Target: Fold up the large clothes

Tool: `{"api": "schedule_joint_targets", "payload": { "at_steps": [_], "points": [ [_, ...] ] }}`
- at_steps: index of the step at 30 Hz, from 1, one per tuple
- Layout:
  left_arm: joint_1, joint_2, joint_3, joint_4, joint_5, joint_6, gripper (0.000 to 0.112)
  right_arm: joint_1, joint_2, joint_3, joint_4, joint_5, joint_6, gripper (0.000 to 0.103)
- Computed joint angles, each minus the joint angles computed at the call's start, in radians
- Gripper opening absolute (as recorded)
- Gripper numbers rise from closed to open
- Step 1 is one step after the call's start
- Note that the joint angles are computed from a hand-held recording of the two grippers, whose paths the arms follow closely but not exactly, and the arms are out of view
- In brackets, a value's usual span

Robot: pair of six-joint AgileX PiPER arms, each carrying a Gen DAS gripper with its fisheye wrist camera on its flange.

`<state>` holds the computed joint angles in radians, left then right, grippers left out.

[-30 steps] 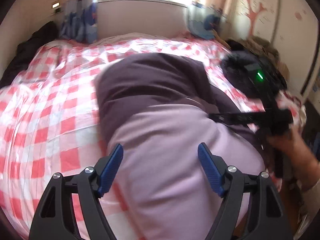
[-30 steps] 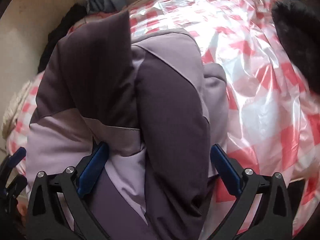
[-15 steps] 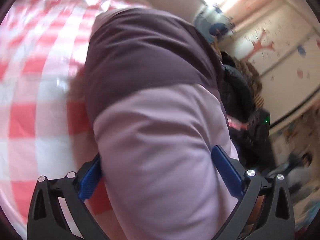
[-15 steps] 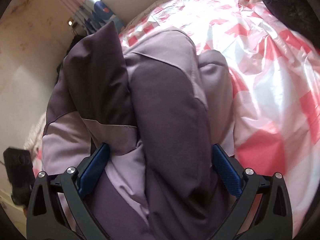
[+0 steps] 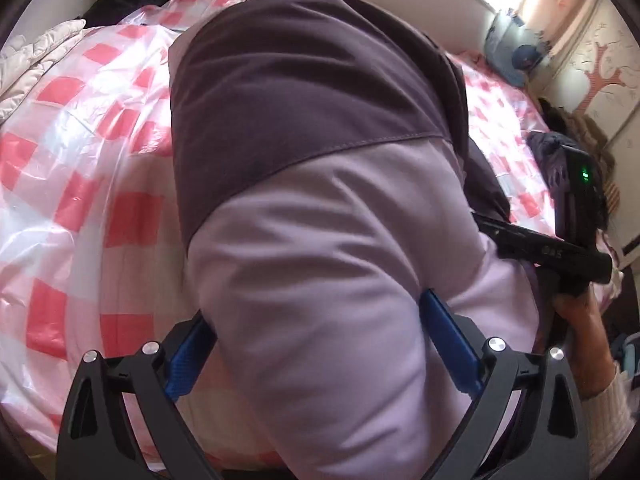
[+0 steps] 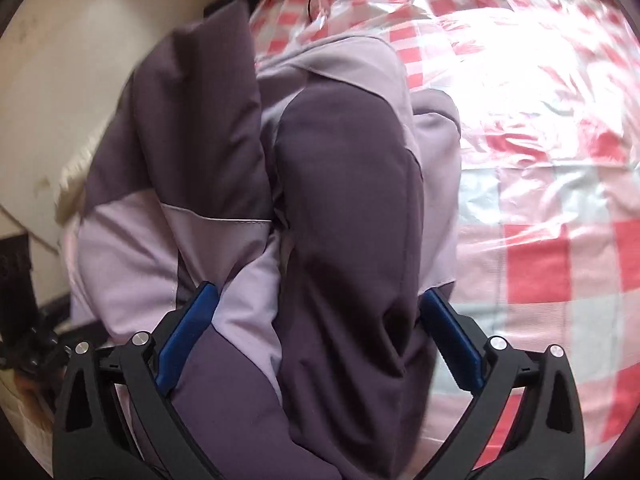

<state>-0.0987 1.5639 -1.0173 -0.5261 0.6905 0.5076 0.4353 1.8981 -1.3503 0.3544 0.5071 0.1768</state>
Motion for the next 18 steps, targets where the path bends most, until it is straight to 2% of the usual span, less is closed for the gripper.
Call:
{"api": "schedule_joint_targets", "payload": {
  "at_steps": [3, 4, 5, 7, 9, 12, 13, 15, 16, 18],
  "points": [
    [-0.116, -0.035, 0.034, 0.152, -0.108, -0.155, 0.097, 0.001, 0.044, -0.211, -0.19, 0.3, 0.105, 0.097],
    [-0.149, -0.037, 0.036, 0.209, -0.134, -0.213, 0.097, 0.009, 0.043, -0.276, -0.259, 0.373, 0.132, 0.097],
    [-0.16, -0.035, 0.036, 0.225, -0.145, -0.235, 0.097, 0.012, 0.028, -0.324, -0.288, 0.406, 0.15, 0.097],
    [-0.163, -0.036, 0.041, 0.21, -0.159, -0.225, 0.097, 0.006, 0.008, -0.406, -0.274, 0.378, 0.154, 0.097],
    [-0.146, -0.008, 0.029, 0.184, -0.178, -0.177, 0.097, 0.024, 0.064, -0.55, -0.344, 0.373, 0.208, 0.097],
    [-0.135, -0.03, 0.064, 0.16, -0.204, -0.135, 0.097, 0.014, 0.281, -0.81, -0.406, 0.407, 0.249, 0.097],
    [-0.113, -0.043, 0.073, 0.12, -0.202, -0.085, 0.097, -0.004, 0.354, -0.829, -0.372, 0.372, 0.225, 0.097],
    [-0.093, -0.027, 0.059, 0.046, -0.204, -0.023, 0.097, -0.06, 0.419, -0.748, -0.198, 0.265, 0.2, 0.098],
    [-0.095, -0.019, 0.046, 0.053, -0.198, -0.028, 0.097, -0.093, 0.392, -0.648, -0.098, 0.174, 0.166, 0.097],
    [-0.133, -0.022, 0.055, 0.136, -0.225, -0.087, 0.098, -0.11, 0.312, -0.473, 0.027, 0.057, 0.058, 0.097]
  ]
}}
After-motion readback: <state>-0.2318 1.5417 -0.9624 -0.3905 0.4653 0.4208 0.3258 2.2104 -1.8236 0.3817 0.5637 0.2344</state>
